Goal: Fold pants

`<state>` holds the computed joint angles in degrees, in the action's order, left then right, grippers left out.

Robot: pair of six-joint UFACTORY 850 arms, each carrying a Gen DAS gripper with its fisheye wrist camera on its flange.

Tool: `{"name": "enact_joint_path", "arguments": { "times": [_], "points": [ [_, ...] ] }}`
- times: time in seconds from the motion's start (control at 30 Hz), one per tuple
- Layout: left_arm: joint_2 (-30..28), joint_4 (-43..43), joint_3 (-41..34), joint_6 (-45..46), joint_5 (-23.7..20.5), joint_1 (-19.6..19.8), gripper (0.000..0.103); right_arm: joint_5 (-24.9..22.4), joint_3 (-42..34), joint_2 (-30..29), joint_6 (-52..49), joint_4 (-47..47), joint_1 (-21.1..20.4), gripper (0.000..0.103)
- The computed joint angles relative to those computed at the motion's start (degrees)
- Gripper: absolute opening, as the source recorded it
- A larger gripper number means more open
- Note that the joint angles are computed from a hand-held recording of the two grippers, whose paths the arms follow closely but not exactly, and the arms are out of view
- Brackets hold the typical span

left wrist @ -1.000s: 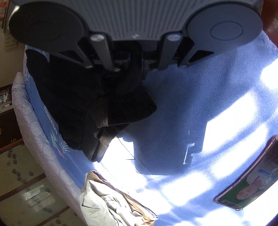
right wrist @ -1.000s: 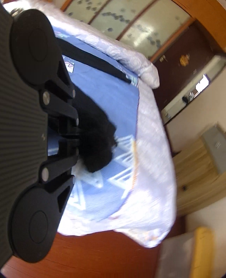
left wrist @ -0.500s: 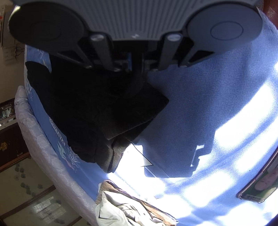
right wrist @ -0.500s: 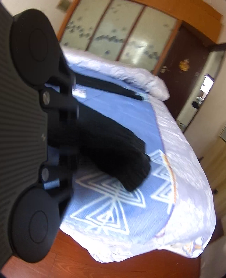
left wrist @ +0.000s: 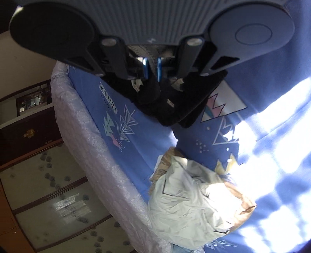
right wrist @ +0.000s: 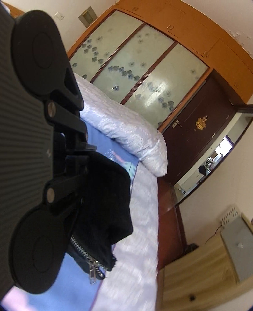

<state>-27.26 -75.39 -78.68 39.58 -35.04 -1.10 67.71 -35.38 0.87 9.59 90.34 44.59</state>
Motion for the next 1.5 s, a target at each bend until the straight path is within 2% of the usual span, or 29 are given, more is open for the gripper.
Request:
{"name": "enact_joint_path", "arguments": {
  "times": [0.07, 0.13, 0.2, 0.23, 0.27, 0.3, 0.33, 0.4, 0.43, 0.47, 0.5, 0.6, 0.63, 0.67, 0.73, 0.83, 0.9, 0.97, 1.0, 1.1, 1.13, 1.17, 1.2, 1.23, 1.27, 1.3, 1.33, 1.4, 1.5],
  "points": [
    [-5.1, 4.9, -7.8, -6.4, 2.2, -2.4, 0.008, -4.3, -3.1, -2.6, -2.2, -3.9, -7.2, 0.006],
    [-12.0, 15.4, -18.2, -18.1, 4.2, -5.0, 0.010, -9.7, -7.7, -6.7, -4.1, -7.2, -14.7, 0.006],
    [-19.9, 27.3, -29.7, -29.5, 5.2, -7.5, 0.019, -14.5, -12.9, -11.5, -4.6, -9.9, -20.5, 0.010],
    [-24.0, 33.3, -35.7, -33.5, 4.1, -8.5, 0.030, -16.4, -16.0, -14.4, -7.7, -10.0, -22.4, 0.019],
    [-26.8, 38.3, -39.5, -37.4, 3.9, -9.4, 0.032, -17.3, -19.0, -17.3, -13.3, -7.8, -23.1, 0.046],
    [-28.3, 41.0, -40.9, -39.1, 2.7, -9.6, 0.031, -16.9, -22.0, -20.4, -18.4, -4.3, -23.0, 0.062],
    [-28.2, 41.2, -40.6, -38.4, 1.9, -9.6, 0.031, -15.6, -23.6, -22.5, -21.2, -3.3, -21.9, 0.071],
    [-25.3, 34.4, -35.5, -29.7, 3.5, -9.1, 0.033, -17.3, -22.0, -22.9, -19.5, -8.2, -20.3, 0.067],
    [-22.2, 29.7, -30.6, -23.7, 5.6, -8.6, 0.038, -18.0, -20.3, -22.7, -17.1, -10.7, -19.4, 0.066],
    [-19.7, 24.8, -26.4, -17.7, 6.6, -8.0, 0.045, -17.7, -18.2, -22.2, -14.5, -12.2, -18.1, 0.066],
    [-16.7, 19.9, -22.1, -11.7, 6.6, -7.1, 0.047, -16.8, -15.2, -21.2, -9.7, -14.4, -16.7, 0.066],
    [-8.4, 3.9, -9.0, 6.3, 3.8, -3.7, 0.048, -12.3, -5.1, -17.7, 7.5, -19.8, -13.1, 0.067],
    [-6.2, -1.7, -4.9, 11.9, 2.7, -2.6, 0.052, -10.8, -2.5, -16.9, 11.8, -19.7, -12.1, 0.067],
    [-4.5, -5.0, -1.6, 15.2, 1.8, -1.7, 0.062, -10.2, -0.5, -16.2, 14.6, -19.3, -11.2, 0.067],
    [-2.8, -6.0, 2.4, 15.3, 1.4, -1.1, 0.074, -10.5, 2.4, -15.0, 17.8, -19.6, -10.8, 0.066],
    [-3.8, -8.1, 4.4, 15.1, 0.6, -1.4, 0.079, -11.6, 4.2, -14.5, 25.8, -24.0, -12.7, 0.067],
    [-5.7, -7.1, 3.5, 11.3, 1.4, -2.2, 0.082, -12.9, 2.3, -16.1, 28.9, -25.9, -14.5, 0.068],
    [-8.2, -6.8, 1.4, 9.8, 1.6, -3.1, 0.082, -14.9, -1.2, -18.1, 23.4, -24.0, -16.2, 0.068],
    [-9.2, -6.5, 0.4, 9.2, 3.2, -3.6, 0.082, -15.5, -2.9, -18.9, 20.4, -23.6, -16.7, 0.068],
    [-11.5, -9.2, -2.5, 10.7, 6.5, -5.0, 0.081, -19.2, -7.6, -21.8, 18.9, -28.5, -19.5, 0.068],
    [-12.2, -8.5, -3.8, 9.7, 7.4, -5.4, 0.071, -20.3, -9.9, -23.0, 15.3, -28.1, -20.1, 0.068],
    [-13.2, -5.7, -5.4, 6.4, 8.6, -5.9, 0.056, -21.9, -11.9, -24.1, 13.2, -28.3, -20.6, 0.068],
    [-13.8, -3.8, -6.3, 3.6, 10.0, -6.3, 0.052, -22.4, -13.8, -25.3, 9.4, -26.0, -20.5, 0.068],
    [-14.2, -2.9, -7.0, 2.2, 10.7, -6.4, 0.038, -22.7, -15.7, -26.2, 3.4, -21.9, -20.1, 0.067],
    [-14.7, -0.3, -7.9, -0.6, 10.7, -6.4, 0.030, -23.0, -17.2, -26.9, -2.0, -18.0, -19.7, 0.045],
    [-15.0, 0.2, -8.3, -2.1, 9.8, -6.1, 0.029, -23.2, -18.0, -27.3, -4.9, -14.5, -19.5, 0.023],
    [-14.9, 0.5, -8.3, -3.0, 9.2, -6.0, 0.027, -23.5, -17.5, -26.4, -5.5, -12.2, -19.2, 0.013],
    [-13.5, -0.6, -6.9, -1.8, 8.0, -5.3, 0.026, -21.0, -14.2, -23.8, -0.6, -12.1, -17.6, 0.011],
    [-8.8, -7.3, -2.3, 7.9, 5.9, -4.0, 0.025, -18.1, -10.0, -18.9, 0.3, -10.4, -13.9, 0.011]
  ]
}}
